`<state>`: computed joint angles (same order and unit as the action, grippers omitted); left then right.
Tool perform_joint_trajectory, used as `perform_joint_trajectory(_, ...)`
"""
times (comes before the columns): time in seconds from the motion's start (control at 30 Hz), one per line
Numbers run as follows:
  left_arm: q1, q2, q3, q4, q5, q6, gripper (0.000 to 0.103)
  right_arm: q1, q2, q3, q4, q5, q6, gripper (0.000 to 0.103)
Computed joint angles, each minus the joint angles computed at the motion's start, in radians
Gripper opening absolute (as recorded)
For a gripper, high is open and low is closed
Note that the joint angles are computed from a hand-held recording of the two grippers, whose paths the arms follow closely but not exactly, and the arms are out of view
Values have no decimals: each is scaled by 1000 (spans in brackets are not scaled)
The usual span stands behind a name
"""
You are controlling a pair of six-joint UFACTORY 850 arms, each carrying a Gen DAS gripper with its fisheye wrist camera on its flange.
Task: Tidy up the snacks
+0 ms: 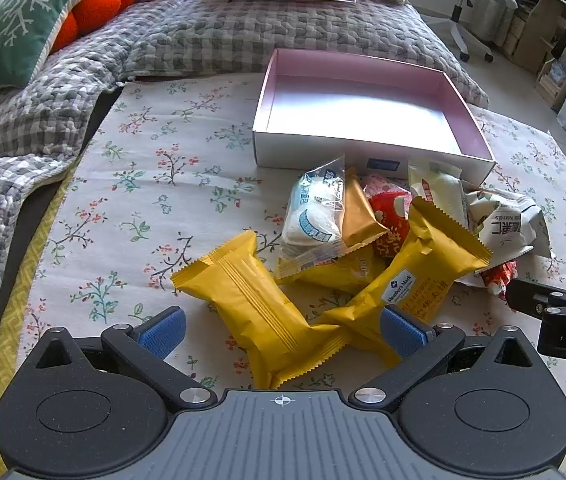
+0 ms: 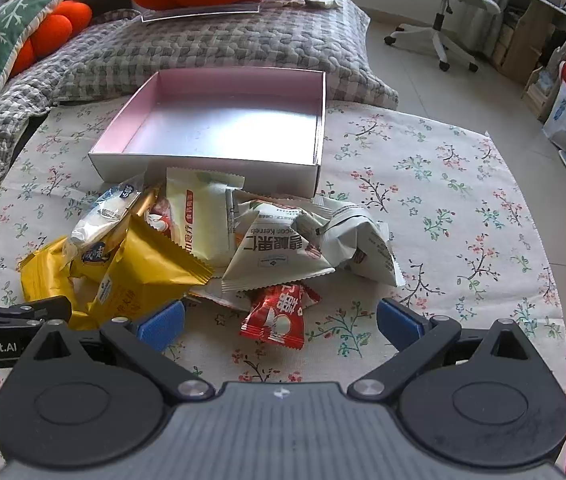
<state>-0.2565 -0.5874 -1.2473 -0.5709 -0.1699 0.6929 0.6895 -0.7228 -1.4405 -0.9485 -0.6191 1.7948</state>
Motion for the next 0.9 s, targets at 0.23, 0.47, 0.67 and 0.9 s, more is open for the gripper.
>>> perform_joint_trajectory(0.23,0,0,0,-21,-3,22,103,0,3,5,-3,7,1,102)
perform_joint_trajectory(0.47,0,1,1,-10,-5,10,103,0,2,3,0,7,-3,102)
perform_joint_trajectory(0.67,0,1,1,-12,-4,12,103,0,2,3,1,6,-3,102)
perform_joint_trajectory(0.9,1,0,2,-20,-5,24,103,1,-1,-1,3,4,-5,102)
